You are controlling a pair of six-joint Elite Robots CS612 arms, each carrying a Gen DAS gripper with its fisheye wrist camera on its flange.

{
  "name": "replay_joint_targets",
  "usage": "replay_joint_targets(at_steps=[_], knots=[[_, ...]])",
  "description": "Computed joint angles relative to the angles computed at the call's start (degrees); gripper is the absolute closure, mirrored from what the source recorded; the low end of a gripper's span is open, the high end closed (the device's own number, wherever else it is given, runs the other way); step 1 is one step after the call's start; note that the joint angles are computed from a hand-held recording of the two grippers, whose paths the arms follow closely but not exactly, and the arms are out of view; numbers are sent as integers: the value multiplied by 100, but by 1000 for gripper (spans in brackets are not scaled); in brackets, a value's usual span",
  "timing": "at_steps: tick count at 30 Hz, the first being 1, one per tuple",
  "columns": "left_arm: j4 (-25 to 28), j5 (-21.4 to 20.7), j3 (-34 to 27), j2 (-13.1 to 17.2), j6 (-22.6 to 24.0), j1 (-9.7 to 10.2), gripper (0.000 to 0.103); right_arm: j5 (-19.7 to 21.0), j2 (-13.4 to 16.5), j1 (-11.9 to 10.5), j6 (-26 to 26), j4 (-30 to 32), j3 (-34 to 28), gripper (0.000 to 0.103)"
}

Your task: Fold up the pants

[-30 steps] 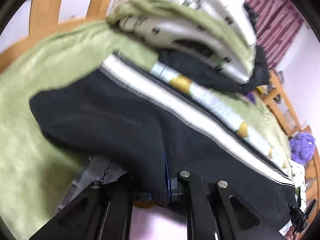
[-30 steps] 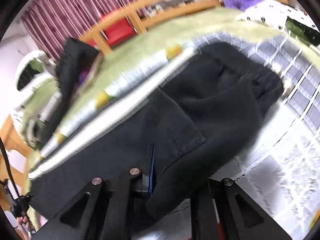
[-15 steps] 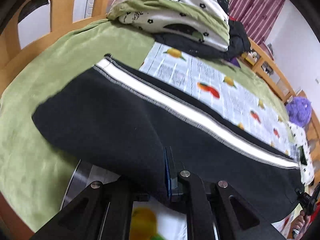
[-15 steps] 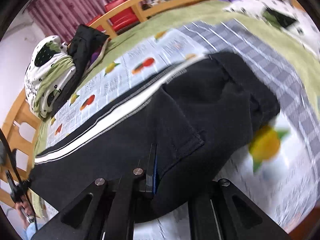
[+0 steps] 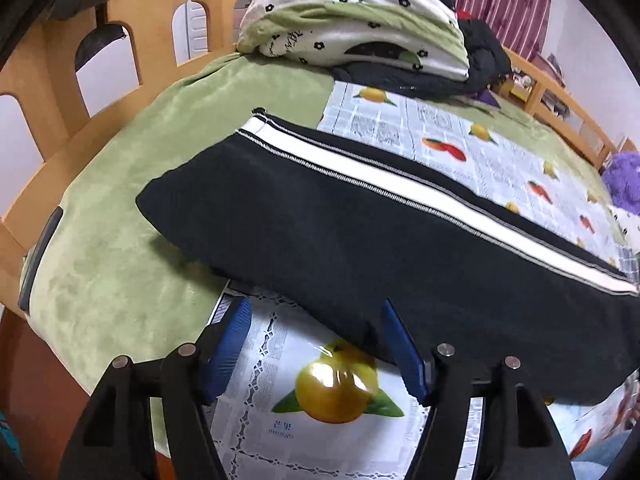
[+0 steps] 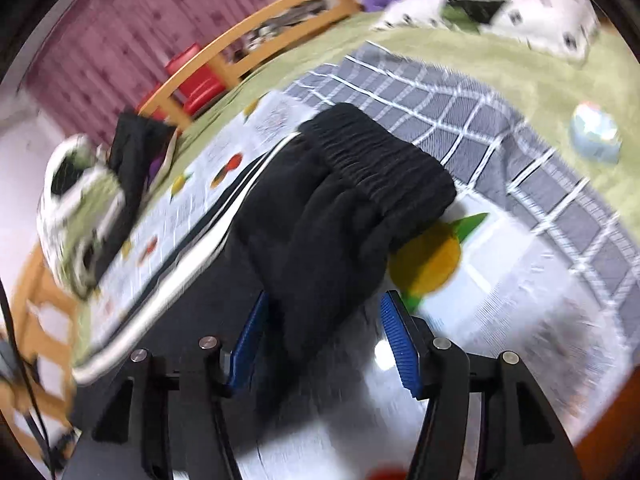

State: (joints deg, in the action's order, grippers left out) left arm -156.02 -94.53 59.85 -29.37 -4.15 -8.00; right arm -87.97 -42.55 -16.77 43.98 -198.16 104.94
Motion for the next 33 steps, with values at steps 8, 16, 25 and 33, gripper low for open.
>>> replay_joint_targets(at_steps=[8, 16, 25, 33], knots=[[-291, 258, -209, 107, -37, -78, 37, -175, 357, -87, 434, 776, -821, 76], [-583, 266, -500, 201, 318, -142, 37, -684, -5, -259, -516, 816, -584, 67], [-48, 68, -1066, 470, 460, -118, 37, -1656, -582, -36, -1414, 1882, -151, 60], [695, 29, -2018, 866, 744, -173, 37, -1166, -251, 368, -2413, 1858, -1156, 56]])
